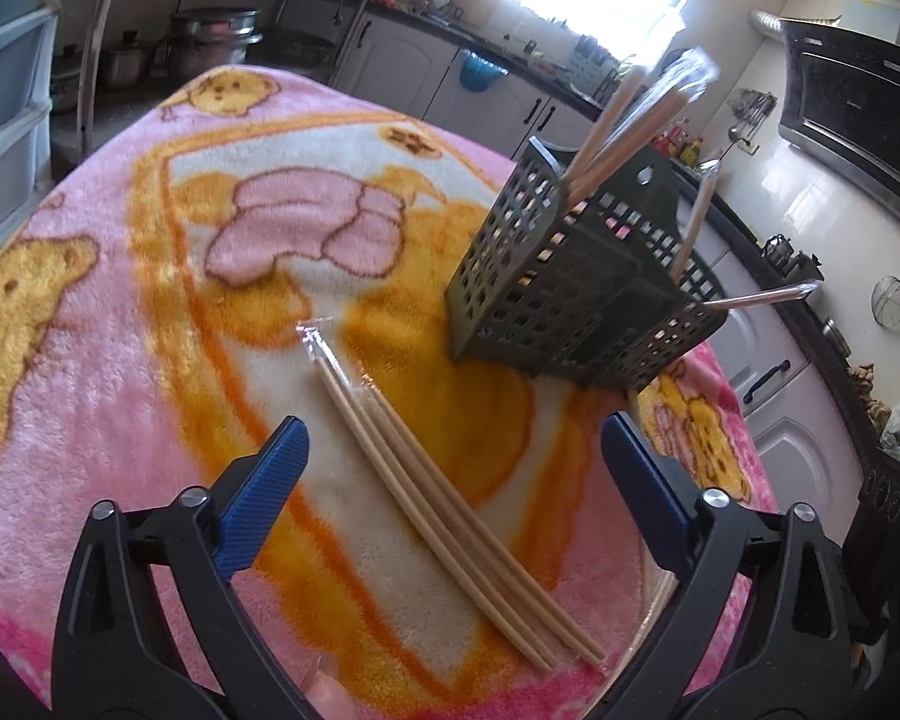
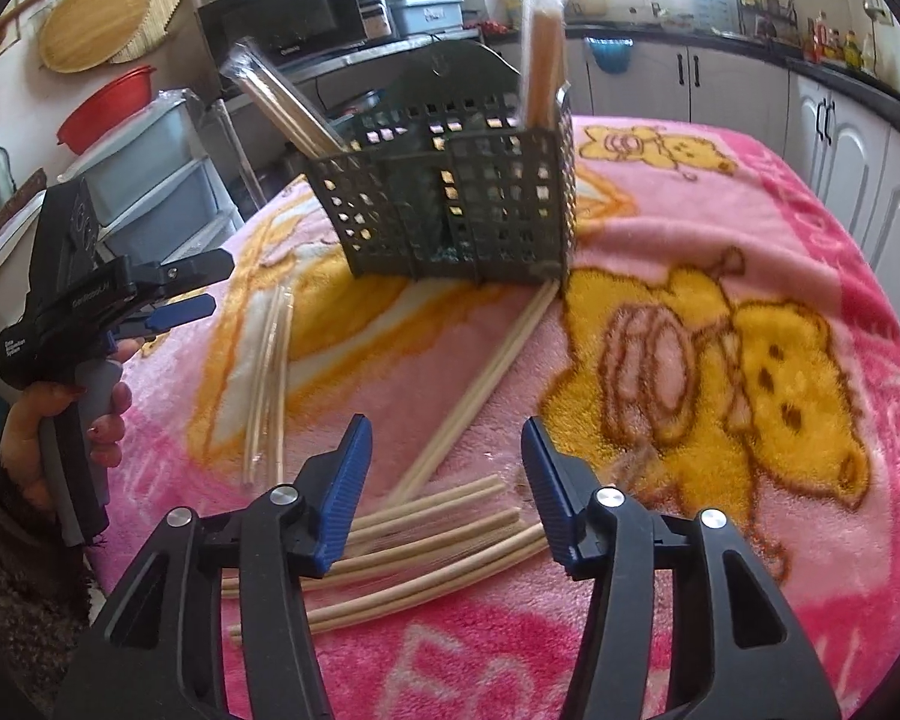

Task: Organize utensils
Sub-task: 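Withdraw both open tools from the caddy toward the remaining chopstick bundles, then close the left tool on a wrapped chopstick bundle while the right tool grasps another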

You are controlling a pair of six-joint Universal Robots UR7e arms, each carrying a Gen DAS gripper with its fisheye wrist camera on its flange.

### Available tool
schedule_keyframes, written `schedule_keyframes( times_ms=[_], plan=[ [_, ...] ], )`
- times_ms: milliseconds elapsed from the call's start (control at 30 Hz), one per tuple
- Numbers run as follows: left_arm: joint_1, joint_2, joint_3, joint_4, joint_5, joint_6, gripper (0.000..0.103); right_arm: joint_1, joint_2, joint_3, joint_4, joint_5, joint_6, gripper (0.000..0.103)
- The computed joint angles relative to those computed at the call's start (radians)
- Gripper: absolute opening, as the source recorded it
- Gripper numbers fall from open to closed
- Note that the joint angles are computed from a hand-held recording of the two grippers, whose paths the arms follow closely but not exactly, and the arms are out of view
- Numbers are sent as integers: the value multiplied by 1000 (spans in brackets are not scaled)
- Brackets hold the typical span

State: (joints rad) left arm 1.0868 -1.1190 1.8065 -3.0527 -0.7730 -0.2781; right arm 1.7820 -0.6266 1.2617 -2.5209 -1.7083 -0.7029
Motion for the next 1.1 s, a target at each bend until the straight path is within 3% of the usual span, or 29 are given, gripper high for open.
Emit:
schedule_keyframes(
  times_ms=[133,333,433,600,700,833,967,1033,1100],
  plan=[
    [27,1,-20,48,-27,-32,78,-6,24,-43,37,-10,4,43],
    [60,3,-50,86,-54,-71,73,-16,56,-102,111,-28,20,34],
    [81,4,-69,100,-77,-94,70,-19,67,-122,135,-35,25,27],
    [109,17,-106,117,-111,-120,65,-20,73,-128,138,-36,13,5],
    [129,29,-133,122,-133,-134,60,-20,71,-121,122,-26,7,2],
    [148,43,-159,118,-124,-150,38,-19,65,-114,98,-7,-3,1],
    [155,50,-176,131,-105,-146,25,-16,61,-108,74,2,-8,1],
    [158,51,-180,140,-94,-143,12,-14,60,-108,64,9,-8,1],
    [162,44,-173,136,-105,-143,9,-11,58,-105,53,16,-9,1]
  ],
)
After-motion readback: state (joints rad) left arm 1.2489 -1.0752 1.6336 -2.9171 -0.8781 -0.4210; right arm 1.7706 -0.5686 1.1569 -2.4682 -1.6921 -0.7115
